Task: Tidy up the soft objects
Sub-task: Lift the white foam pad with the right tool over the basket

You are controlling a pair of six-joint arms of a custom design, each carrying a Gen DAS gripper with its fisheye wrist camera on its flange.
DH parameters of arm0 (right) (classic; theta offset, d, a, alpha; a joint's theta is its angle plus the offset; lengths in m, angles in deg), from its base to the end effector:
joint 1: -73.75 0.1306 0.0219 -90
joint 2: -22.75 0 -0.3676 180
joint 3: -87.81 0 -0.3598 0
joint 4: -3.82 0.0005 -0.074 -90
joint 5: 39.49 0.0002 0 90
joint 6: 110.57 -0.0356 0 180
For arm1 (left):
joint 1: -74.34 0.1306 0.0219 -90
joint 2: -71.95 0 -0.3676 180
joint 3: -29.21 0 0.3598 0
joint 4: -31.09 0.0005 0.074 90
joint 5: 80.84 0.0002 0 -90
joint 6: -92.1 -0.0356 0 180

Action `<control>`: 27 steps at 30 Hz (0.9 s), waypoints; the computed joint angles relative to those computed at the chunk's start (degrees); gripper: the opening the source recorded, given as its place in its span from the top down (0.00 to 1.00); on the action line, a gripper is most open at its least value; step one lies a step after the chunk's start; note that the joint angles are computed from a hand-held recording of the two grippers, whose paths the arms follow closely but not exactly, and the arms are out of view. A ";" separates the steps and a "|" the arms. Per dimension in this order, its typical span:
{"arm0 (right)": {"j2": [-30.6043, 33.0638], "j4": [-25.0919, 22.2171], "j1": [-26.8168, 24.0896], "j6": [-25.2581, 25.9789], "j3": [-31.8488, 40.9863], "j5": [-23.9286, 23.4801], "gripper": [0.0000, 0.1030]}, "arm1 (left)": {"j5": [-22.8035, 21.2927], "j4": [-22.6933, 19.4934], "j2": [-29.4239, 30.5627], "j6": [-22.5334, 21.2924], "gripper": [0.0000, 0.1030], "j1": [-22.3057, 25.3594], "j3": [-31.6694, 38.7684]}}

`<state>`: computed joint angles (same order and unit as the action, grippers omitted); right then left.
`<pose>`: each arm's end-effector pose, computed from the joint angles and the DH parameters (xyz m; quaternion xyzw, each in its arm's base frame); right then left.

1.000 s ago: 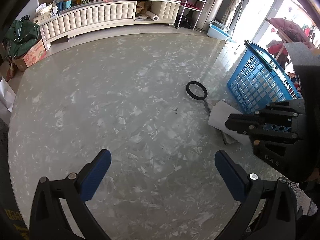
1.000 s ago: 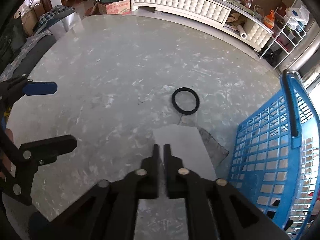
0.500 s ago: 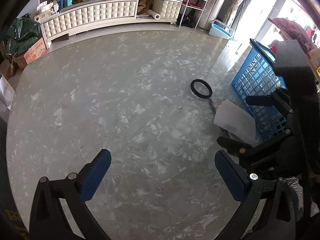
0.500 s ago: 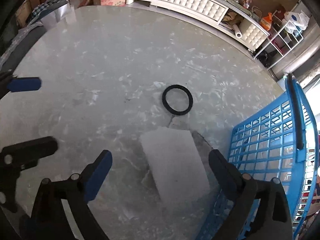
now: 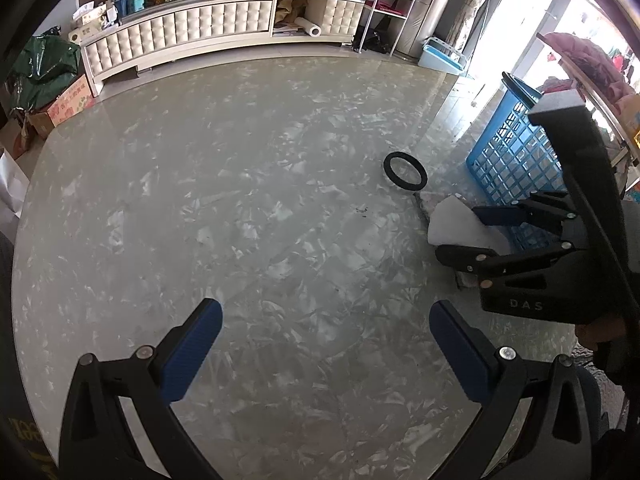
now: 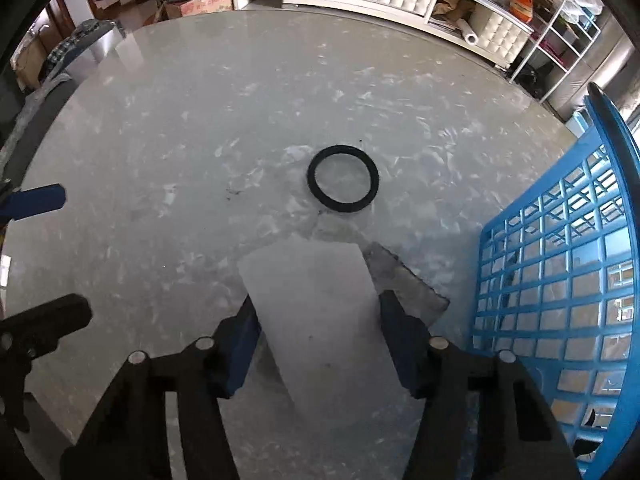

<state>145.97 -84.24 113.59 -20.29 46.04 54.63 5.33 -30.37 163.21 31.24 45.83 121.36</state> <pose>0.4646 0.3837 0.4265 -0.3341 0.9303 0.0164 0.1506 0.3905 -0.2100 0.4082 -0.0138 0.9666 -0.0941 0.2380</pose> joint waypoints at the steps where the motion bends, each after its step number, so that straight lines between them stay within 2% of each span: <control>1: -0.32 0.14 0.10 0.18 -0.27 0.00 0.49 | -0.09 -0.02 0.09 0.19 0.00 -0.11 0.12; 7: -1.92 0.57 0.04 1.43 0.42 -0.08 0.50 | -0.58 -0.53 0.49 0.33 0.00 -1.05 1.15; 15: -2.64 -2.99 -0.60 2.49 6.54 -3.01 0.50 | -0.47 -2.76 1.49 0.14 0.00 -2.39 4.71; 22: -5.43 -5.92 -2.63 4.25 9.93 -5.85 0.50 | -2.47 -5.45 3.91 -1.32 0.00 -5.19 9.90; 25: -6.75 -6.93 -4.15 5.35 10.60 -6.76 0.50 | -2.79 -6.60 5.57 -1.08 0.00 -5.74 12.41; 27: -9.66 -5.39 -5.04 5.96 6.87 -6.95 0.50 | -2.91 -7.55 6.85 -0.77 0.00 -6.04 14.29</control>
<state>136.31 -89.63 108.55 -14.33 52.91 47.68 2.42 -37.92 170.07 30.47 39.79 135.65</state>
